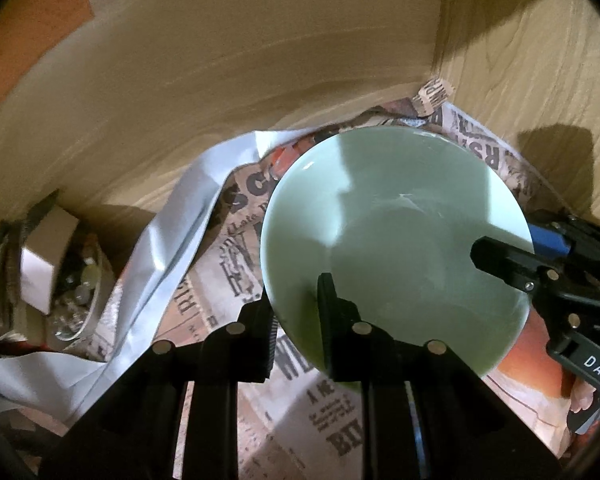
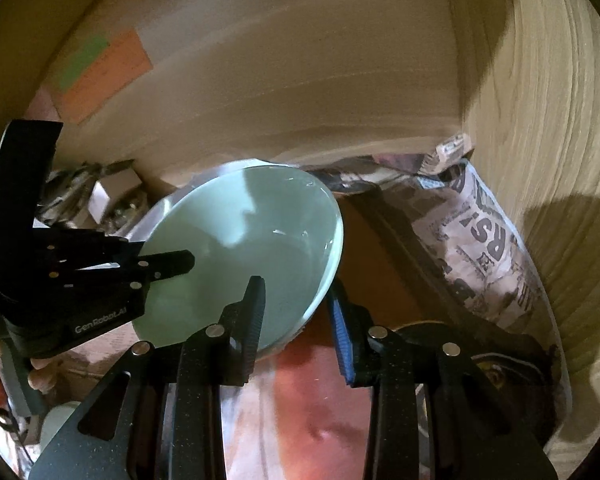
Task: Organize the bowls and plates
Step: 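Lift the mint green bowl and carry it over the white bowl with both tools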
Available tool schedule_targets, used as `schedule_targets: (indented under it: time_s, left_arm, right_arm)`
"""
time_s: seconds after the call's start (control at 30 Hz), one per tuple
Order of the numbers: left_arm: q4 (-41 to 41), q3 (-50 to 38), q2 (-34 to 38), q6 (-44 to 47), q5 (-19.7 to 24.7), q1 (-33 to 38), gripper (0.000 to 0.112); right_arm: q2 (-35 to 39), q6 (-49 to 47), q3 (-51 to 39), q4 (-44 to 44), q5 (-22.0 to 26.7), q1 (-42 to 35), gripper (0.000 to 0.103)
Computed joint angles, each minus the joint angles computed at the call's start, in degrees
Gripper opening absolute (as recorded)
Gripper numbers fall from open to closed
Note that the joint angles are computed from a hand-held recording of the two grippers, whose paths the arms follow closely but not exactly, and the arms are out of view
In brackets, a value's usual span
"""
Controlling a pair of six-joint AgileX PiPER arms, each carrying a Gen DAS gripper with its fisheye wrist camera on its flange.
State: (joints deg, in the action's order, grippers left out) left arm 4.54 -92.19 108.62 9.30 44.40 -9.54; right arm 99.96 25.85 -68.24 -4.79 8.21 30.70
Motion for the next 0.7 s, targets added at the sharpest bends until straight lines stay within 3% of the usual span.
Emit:
schedule_targets:
  time_s: [0.27,0.7]
  left_arm:
    - [-4.09,8.45,-9.03,3.22,-3.47,1.97,0.018]
    - [-13.83,20.95,-24.69,12.71,-5.58,9.05,0.018]
  right_arm:
    - [-5.27,33.8,2.72,-34.39,1.55,5.32,0.029]
    - [-9.34,54.43,4.13,-54.12,5.63,14.38,0.029]
